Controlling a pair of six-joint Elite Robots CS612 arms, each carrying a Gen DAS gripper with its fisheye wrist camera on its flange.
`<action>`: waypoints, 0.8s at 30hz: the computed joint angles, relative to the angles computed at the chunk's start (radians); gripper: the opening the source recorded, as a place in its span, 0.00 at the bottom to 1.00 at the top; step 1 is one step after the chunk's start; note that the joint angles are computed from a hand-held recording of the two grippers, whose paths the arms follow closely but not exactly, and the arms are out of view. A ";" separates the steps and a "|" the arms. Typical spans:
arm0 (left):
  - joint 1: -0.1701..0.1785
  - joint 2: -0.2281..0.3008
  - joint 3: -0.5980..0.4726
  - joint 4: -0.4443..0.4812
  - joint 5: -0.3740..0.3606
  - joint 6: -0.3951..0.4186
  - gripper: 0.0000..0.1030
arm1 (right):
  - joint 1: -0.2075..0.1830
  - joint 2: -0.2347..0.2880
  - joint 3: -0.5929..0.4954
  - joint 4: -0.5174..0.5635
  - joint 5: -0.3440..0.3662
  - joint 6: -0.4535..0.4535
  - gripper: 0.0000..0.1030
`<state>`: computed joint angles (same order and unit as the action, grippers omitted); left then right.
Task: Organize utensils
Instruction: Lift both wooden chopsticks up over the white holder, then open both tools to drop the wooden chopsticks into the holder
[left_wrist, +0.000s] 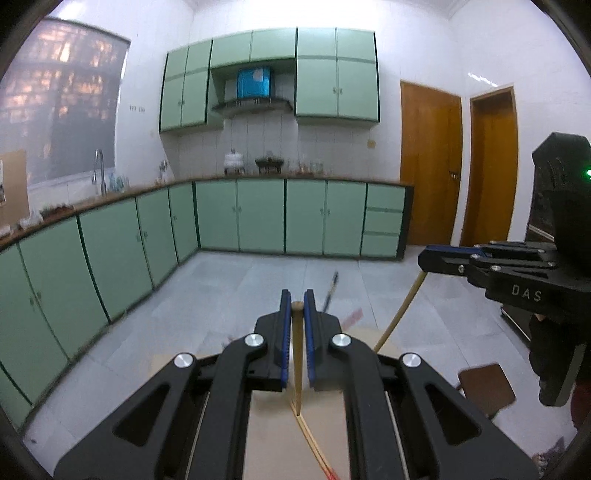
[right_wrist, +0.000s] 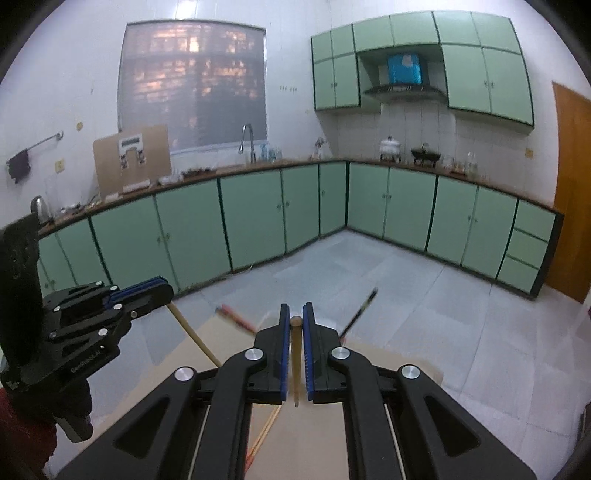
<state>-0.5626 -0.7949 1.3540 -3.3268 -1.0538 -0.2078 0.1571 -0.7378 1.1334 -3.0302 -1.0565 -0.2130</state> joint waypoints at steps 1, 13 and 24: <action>0.004 0.006 -0.021 -0.006 0.000 0.010 0.06 | 0.000 0.006 -0.019 -0.004 0.003 0.012 0.07; 0.047 0.144 -0.277 0.088 0.034 0.064 0.06 | 0.027 0.168 -0.316 0.063 -0.063 0.080 0.07; 0.084 0.205 -0.332 0.210 0.001 -0.018 0.06 | 0.040 0.277 -0.449 0.232 -0.092 0.073 0.07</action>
